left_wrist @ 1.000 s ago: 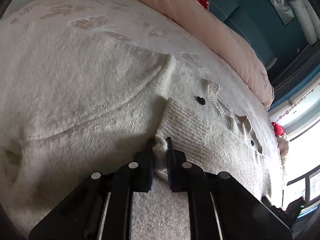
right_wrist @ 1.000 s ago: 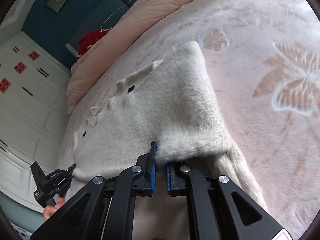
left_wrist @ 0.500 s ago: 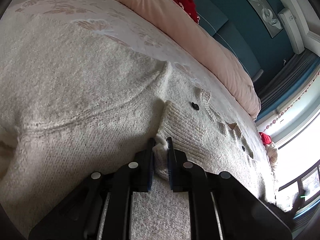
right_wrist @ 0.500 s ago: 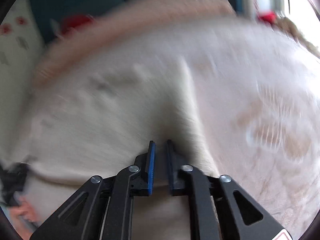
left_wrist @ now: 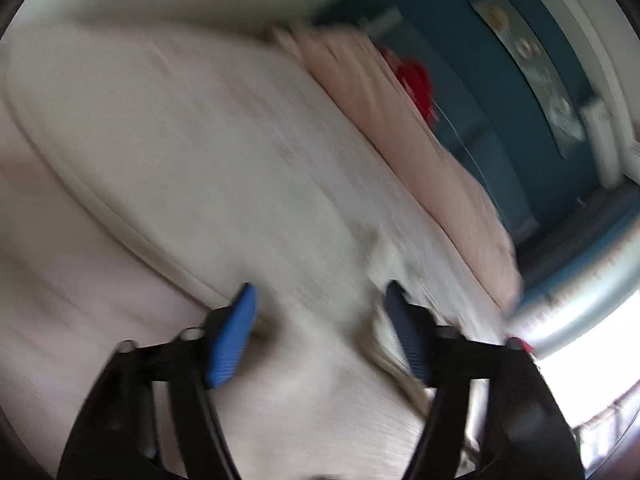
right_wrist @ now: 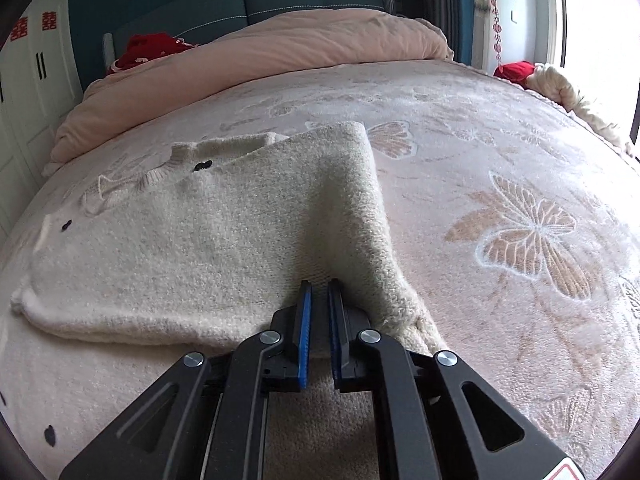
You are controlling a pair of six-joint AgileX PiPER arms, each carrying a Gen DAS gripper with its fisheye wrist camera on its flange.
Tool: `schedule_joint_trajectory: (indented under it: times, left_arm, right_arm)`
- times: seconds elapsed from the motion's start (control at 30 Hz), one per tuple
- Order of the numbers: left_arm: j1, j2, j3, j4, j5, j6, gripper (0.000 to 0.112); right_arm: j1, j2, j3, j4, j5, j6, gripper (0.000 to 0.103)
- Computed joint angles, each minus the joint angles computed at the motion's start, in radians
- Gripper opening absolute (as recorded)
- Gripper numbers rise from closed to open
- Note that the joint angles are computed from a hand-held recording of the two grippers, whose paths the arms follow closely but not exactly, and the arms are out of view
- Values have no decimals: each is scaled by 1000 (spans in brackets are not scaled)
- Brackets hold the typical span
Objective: Fold small clothes
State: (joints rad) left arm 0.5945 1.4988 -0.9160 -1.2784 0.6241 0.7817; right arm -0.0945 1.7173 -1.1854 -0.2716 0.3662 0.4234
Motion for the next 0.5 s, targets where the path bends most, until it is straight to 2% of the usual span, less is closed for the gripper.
schedule_joint_trajectory:
  times: [0.03, 0.07, 0.1, 0.2, 0.27, 0.33, 0.37, 0.4, 0.43, 0.47, 0.5]
  left_arm:
    - [100, 16, -60, 100, 1, -60, 81]
    - [176, 51, -126, 186, 9, -123, 85]
    - [232, 94, -192, 266, 10, -194, 85]
    - [364, 278, -442, 510, 72, -481, 85]
    - [425, 402, -593, 572, 128, -605, 85]
    - [449, 456, -657, 545, 145, -625, 84]
    - [441, 464, -685, 568, 136, -656, 72]
    - [430, 488, -736, 576, 167, -661, 56]
    - [414, 528, -816, 604, 237, -687, 16]
    - [395, 544, -860, 634, 272, -718, 10]
    - [378, 529, -868, 640, 270, -729, 10]
  right_arm:
    - [5, -6, -3, -6, 8, 8, 6]
    - [5, -9, 2, -11, 6, 12, 6]
    - [6, -6, 0, -19, 6, 19, 6]
    - [26, -7, 2, -116, 21, 105, 6]
    - [48, -5, 2, -197, 36, 182, 7]
    - [60, 0, -6, -240, 54, 217, 7]
    - [68, 0, -6, -265, 62, 239, 7]
    - [73, 2, -9, -282, 68, 253, 7]
    - [76, 1, -7, -291, 70, 263, 7]
    - [77, 1, -8, -292, 71, 264, 7]
    - [76, 0, -6, -292, 68, 265, 7]
